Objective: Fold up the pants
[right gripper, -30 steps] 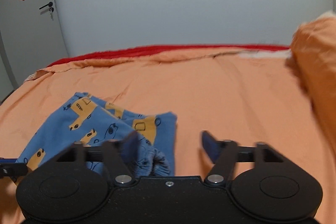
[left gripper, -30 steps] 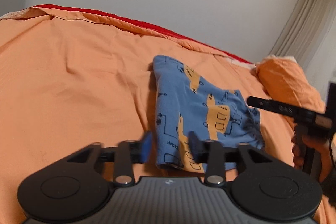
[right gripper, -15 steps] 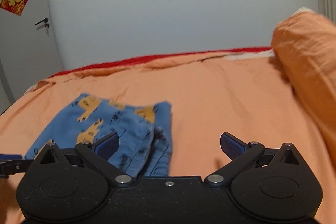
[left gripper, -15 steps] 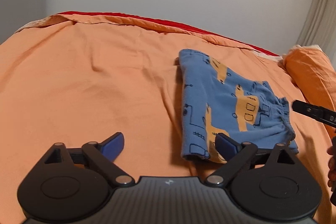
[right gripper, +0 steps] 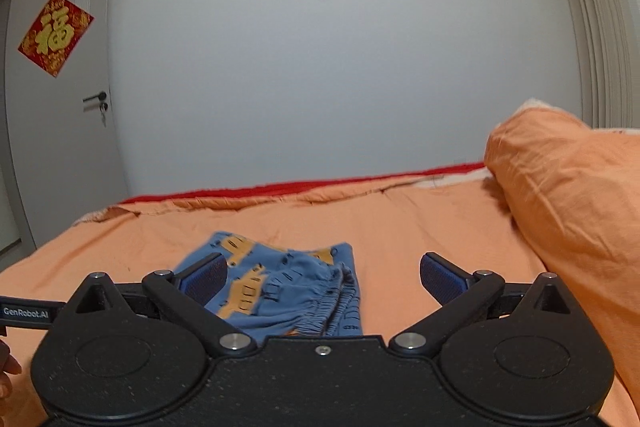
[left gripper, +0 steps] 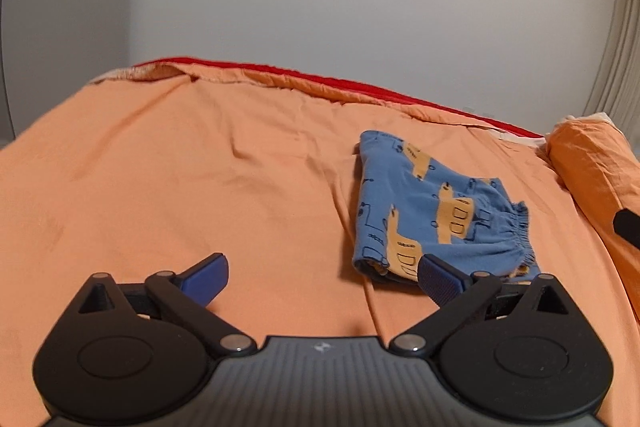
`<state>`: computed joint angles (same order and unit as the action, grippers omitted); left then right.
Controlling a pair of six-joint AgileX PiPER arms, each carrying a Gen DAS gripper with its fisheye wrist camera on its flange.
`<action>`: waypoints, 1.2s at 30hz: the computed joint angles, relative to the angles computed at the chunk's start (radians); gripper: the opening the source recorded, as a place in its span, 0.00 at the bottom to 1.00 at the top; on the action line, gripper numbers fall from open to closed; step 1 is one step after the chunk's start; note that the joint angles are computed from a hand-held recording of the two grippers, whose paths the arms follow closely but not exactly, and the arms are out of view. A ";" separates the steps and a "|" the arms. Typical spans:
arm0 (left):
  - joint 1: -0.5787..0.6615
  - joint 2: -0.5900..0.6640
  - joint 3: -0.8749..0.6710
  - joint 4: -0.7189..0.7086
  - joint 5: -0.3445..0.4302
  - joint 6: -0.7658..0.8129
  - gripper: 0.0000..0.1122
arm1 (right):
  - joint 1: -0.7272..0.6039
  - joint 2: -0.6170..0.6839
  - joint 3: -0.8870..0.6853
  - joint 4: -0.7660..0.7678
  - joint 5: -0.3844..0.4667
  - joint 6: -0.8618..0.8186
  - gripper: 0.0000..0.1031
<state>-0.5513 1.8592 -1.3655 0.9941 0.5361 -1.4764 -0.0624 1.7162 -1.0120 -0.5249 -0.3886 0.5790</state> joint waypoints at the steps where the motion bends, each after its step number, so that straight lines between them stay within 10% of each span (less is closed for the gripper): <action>1: -0.012 -0.018 0.016 0.013 0.006 -0.004 0.91 | 0.004 -0.029 0.031 0.029 -0.010 -0.024 0.99; 18: -0.270 -0.194 0.282 0.236 0.233 -0.197 0.92 | -0.032 -0.431 0.472 -0.119 -0.013 0.038 0.99; 36: -0.356 -0.188 0.344 0.302 0.249 -0.348 0.92 | -0.098 -0.336 0.575 0.053 -0.199 -0.116 0.99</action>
<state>-0.9072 1.6712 -1.0217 1.2962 0.7848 -1.8242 -0.1600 1.3798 -0.4372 -0.4720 -0.5876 0.4631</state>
